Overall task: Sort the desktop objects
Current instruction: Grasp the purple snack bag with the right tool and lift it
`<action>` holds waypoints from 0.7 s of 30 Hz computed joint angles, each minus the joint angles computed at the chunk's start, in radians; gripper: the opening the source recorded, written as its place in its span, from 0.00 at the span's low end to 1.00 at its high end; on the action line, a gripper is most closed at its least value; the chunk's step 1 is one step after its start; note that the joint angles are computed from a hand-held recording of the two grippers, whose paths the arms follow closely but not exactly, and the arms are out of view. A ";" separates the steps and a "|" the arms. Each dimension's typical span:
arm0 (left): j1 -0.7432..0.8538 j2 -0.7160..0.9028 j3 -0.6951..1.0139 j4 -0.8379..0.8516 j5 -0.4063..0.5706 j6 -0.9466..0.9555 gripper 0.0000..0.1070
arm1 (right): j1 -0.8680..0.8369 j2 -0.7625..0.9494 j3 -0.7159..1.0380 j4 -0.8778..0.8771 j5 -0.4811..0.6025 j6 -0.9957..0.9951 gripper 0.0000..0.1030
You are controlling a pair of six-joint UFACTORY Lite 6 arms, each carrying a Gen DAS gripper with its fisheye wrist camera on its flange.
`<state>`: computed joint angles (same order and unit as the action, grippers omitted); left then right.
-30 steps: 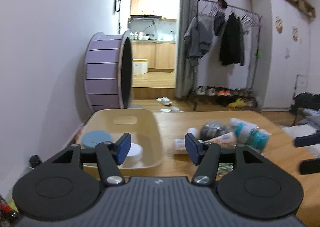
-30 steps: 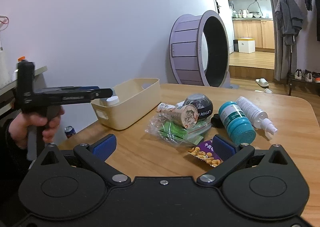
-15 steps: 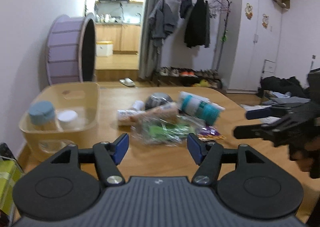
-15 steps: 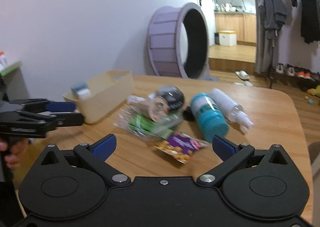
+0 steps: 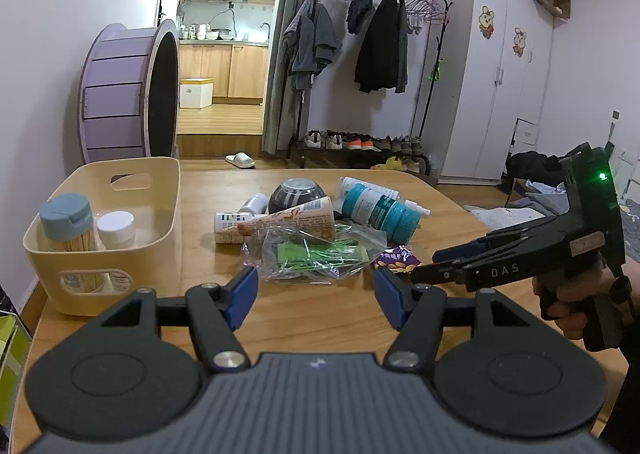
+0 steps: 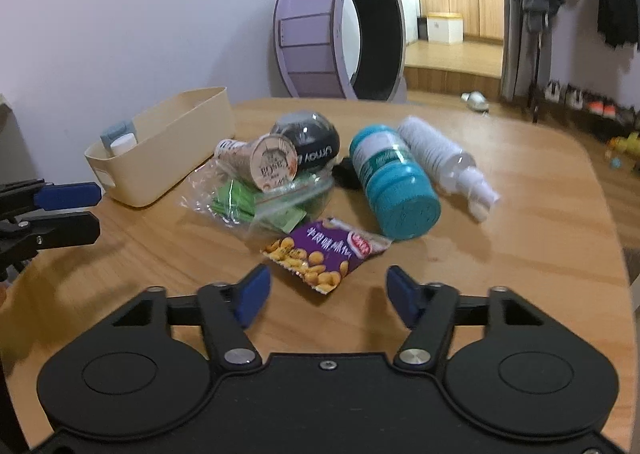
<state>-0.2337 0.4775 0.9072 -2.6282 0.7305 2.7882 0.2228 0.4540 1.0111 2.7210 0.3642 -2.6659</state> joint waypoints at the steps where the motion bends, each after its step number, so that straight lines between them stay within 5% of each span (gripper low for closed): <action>1: 0.001 0.000 -0.001 0.001 0.001 0.000 0.59 | -0.005 0.004 -0.001 -0.030 0.007 0.035 0.51; 6: 0.002 -0.004 0.001 0.019 -0.012 -0.015 0.59 | 0.026 0.000 -0.012 0.089 0.005 -0.115 0.43; 11: -0.005 0.000 0.003 0.018 -0.019 -0.007 0.59 | 0.052 0.040 0.020 0.205 -0.014 -0.250 0.21; 21: 0.000 -0.006 -0.006 0.014 -0.009 -0.008 0.59 | 0.050 -0.054 -0.087 0.263 0.109 -0.312 0.17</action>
<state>-0.2333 0.4714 0.9013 -2.6139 0.7210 2.7803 0.2731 0.4001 0.9244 2.9838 0.4730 -2.9783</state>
